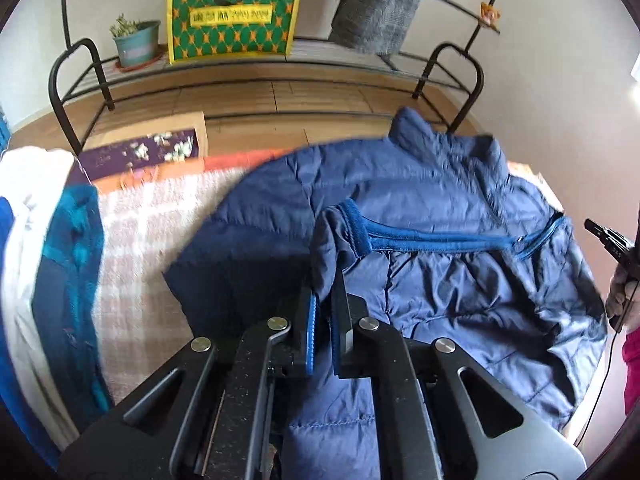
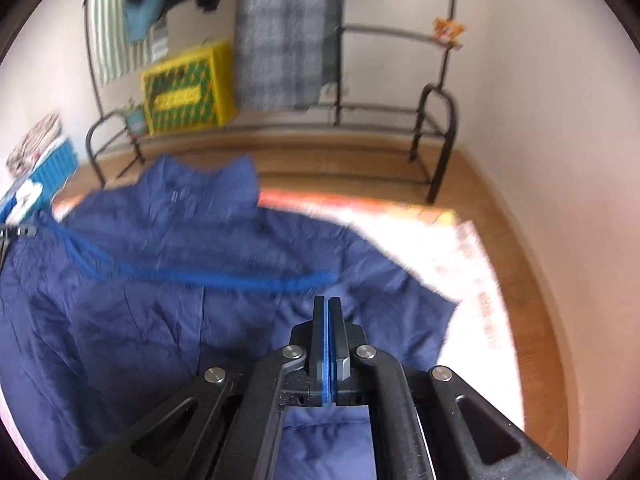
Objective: Fold large clothes
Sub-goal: 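Open the right tool off the hem while the left tool keeps holding it, then regrasp the folded hem edge with the right tool, then open both tools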
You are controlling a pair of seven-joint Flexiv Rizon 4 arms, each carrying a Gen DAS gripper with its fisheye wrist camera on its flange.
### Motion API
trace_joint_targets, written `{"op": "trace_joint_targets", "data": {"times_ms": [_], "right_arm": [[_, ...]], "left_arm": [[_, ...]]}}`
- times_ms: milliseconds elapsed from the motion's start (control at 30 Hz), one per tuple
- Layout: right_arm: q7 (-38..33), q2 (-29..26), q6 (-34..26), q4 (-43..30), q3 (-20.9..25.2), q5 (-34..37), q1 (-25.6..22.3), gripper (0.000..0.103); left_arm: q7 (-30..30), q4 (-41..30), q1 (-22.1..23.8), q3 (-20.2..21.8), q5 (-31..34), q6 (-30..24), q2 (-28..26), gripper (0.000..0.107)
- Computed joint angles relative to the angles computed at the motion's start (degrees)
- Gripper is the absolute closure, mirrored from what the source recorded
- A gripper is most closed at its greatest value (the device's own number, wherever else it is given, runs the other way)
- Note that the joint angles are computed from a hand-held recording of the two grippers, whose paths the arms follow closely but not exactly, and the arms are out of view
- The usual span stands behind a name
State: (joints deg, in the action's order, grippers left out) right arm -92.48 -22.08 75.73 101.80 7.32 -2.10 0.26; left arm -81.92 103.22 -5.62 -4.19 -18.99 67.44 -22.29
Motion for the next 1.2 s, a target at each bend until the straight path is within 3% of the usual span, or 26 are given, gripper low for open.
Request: {"op": "trace_joint_targets", "data": {"times_ms": [33,100,167,200,233,433,467,500,533,600,800,1033,1200], "right_arm": [[-1.2,-0.1,-1.0,-1.5,0.0,2.1,-0.2,0.103],[-8.6,-1.5,-8.2,-7.6,5.1,11.2,-4.7,0.103],[-7.2,-3.3,-13.0,-10.7,6.4,10.8,-6.1,0.068],[-5.9,-4.0,-13.2,-11.0,4.4,9.8,-4.4,0.040],[-5.2,-4.9,-12.7,-11.2,3.0,8.9,-3.1,0.037],[-7.7,-10.3,-17.9,-17.3,4.5,12.6,-3.4,0.041],[-9.0,-10.7,-18.3,-17.7,5.4,13.7,-3.7,0.050],[-8.9,-10.9,-18.6,-17.5,5.1,13.7,-3.2,0.082],[-7.6,-10.7,-18.1,-16.4,3.5,12.0,-1.5,0.097],[-6.6,-8.9,-13.2,-11.8,0.7,7.6,1.5,0.103],[1.3,-6.1,-2.4,-8.3,-3.5,1.7,3.4,0.103],[11.6,-10.9,-4.0,-13.1,-10.2,-10.5,7.2,0.103],[16.9,-15.6,-5.5,-16.5,-12.9,-16.7,8.6,0.103]], "left_arm": [[0.0,-0.4,0.0,0.1,0.2,0.5,0.1,0.103],[0.5,-1.8,-0.1,0.1,0.8,0.7,-0.3,0.103],[-0.2,-3.1,-0.6,0.7,1.9,-0.1,-1.1,0.103],[-0.5,-3.6,-0.7,0.9,2.3,-0.5,-1.5,0.103],[-1.0,-4.1,-0.9,1.2,2.9,-1.0,-2.0,0.103],[-2.2,-5.1,-1.1,1.5,4.5,-1.3,-3.9,0.103],[-2.3,-5.2,-1.2,1.6,4.8,-1.2,-4.2,0.103],[-2.6,-5.3,-1.3,1.7,5.1,-1.2,-4.3,0.104],[-3.0,-5.4,-1.4,2.0,5.4,-1.3,-4.4,0.103],[-3.2,-5.2,-1.5,2.1,5.9,-1.2,-4.3,0.103],[-2.4,-6.8,-1.1,1.8,6.3,1.0,-4.3,0.104],[-6.9,-17.0,-2.5,3.8,8.5,-1.1,-10.9,0.104],[-10.9,-25.3,-4.6,7.1,12.9,-5.4,-17.0,0.103]]}}
